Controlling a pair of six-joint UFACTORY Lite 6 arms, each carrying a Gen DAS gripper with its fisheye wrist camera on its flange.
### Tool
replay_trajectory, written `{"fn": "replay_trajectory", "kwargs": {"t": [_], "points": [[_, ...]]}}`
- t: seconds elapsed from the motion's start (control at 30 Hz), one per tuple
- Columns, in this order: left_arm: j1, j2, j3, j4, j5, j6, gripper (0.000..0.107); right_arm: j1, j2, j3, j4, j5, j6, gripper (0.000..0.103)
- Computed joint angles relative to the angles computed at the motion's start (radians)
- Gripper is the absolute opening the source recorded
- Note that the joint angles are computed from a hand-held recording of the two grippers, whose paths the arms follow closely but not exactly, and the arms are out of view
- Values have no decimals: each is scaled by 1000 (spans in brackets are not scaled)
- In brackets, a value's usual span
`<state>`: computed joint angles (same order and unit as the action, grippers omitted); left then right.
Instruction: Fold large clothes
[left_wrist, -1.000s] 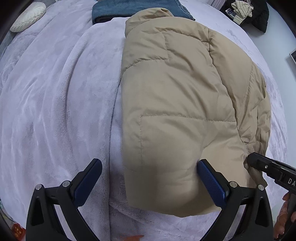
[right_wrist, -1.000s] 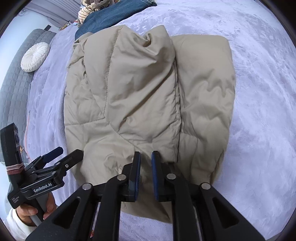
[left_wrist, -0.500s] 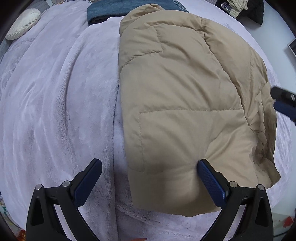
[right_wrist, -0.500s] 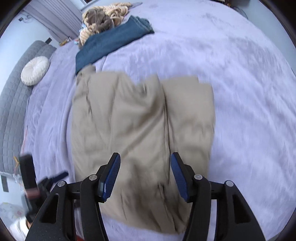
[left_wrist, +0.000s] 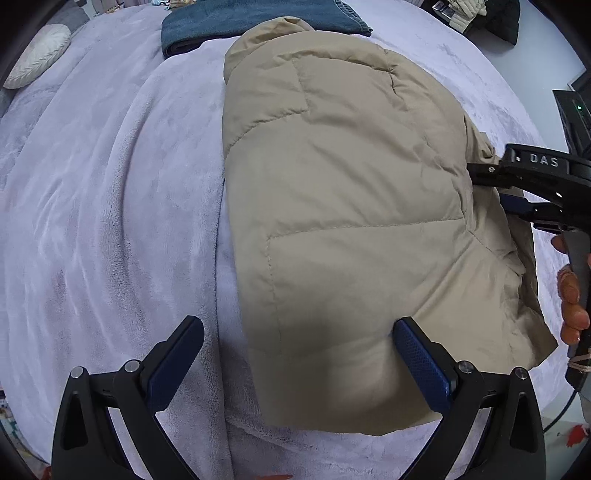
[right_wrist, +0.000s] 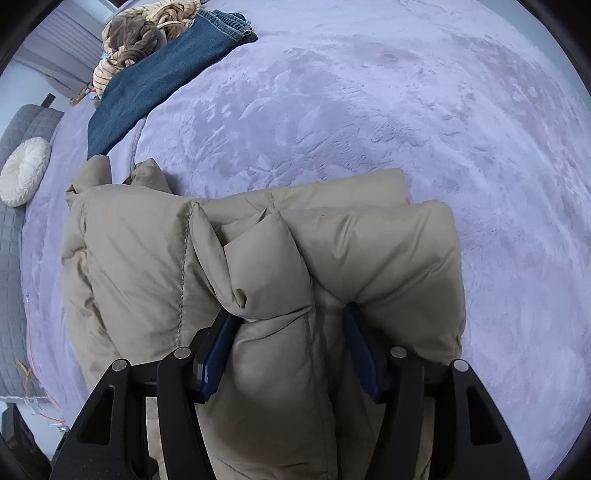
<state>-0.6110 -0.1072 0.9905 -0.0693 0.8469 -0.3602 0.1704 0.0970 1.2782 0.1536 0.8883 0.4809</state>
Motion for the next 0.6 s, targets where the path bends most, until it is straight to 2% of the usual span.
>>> {"fn": "replay_trajectory", "kwargs": {"t": [0.2, 0.3, 0.43, 0.6], "points": [[-79, -74, 18, 69, 60, -127, 103, -1, -180, -27, 40, 130, -54, 73], [-141, -114, 35, 123, 110, -207, 103, 6, -293, -73, 62, 183, -66, 73], [-268, -163, 69, 200, 199, -366, 103, 25, -445, -144, 67, 255, -70, 74], [-444, -164, 164, 266, 311, -555, 103, 26, -612, -193, 75, 379, -70, 79]]}}
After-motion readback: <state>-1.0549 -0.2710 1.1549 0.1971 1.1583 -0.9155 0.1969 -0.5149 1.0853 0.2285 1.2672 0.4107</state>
